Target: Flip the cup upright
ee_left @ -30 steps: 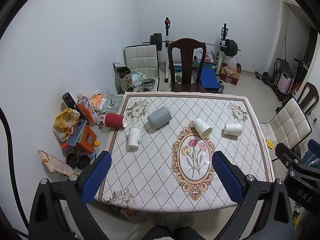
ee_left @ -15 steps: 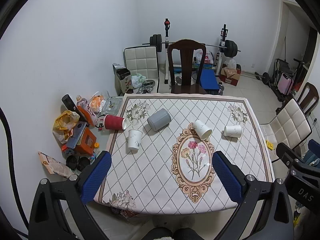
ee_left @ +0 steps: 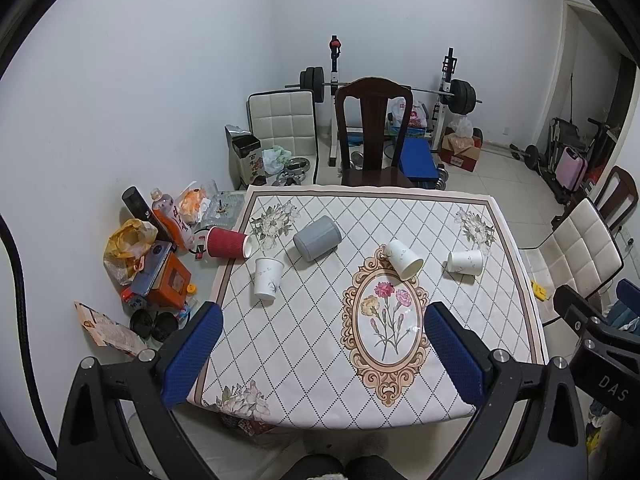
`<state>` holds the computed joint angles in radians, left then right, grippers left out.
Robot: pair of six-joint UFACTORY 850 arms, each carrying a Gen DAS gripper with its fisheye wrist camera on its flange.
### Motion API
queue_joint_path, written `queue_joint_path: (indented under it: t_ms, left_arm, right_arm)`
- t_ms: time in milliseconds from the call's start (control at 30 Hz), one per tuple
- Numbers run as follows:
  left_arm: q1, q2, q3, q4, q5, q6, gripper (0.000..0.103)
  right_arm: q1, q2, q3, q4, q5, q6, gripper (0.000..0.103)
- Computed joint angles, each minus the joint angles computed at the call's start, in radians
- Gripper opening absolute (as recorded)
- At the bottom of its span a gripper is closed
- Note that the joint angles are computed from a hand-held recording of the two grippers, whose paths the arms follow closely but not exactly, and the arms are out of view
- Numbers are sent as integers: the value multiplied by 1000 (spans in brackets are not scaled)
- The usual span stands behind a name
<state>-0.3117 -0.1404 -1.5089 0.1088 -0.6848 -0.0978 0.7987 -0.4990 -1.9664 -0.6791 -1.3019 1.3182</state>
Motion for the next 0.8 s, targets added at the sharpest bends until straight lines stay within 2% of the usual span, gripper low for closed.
queue_joint_path:
  t_ms: [633,800]
  left_arm:
    - [4,-2,-1,-24,-2,19,103]
    - [10,1,26,-49,29,33,103]
  right_arm:
    - [-2,-10,-16,6,-8,-8,103]
    - [-4,-12,-13,8,-3,-4,103]
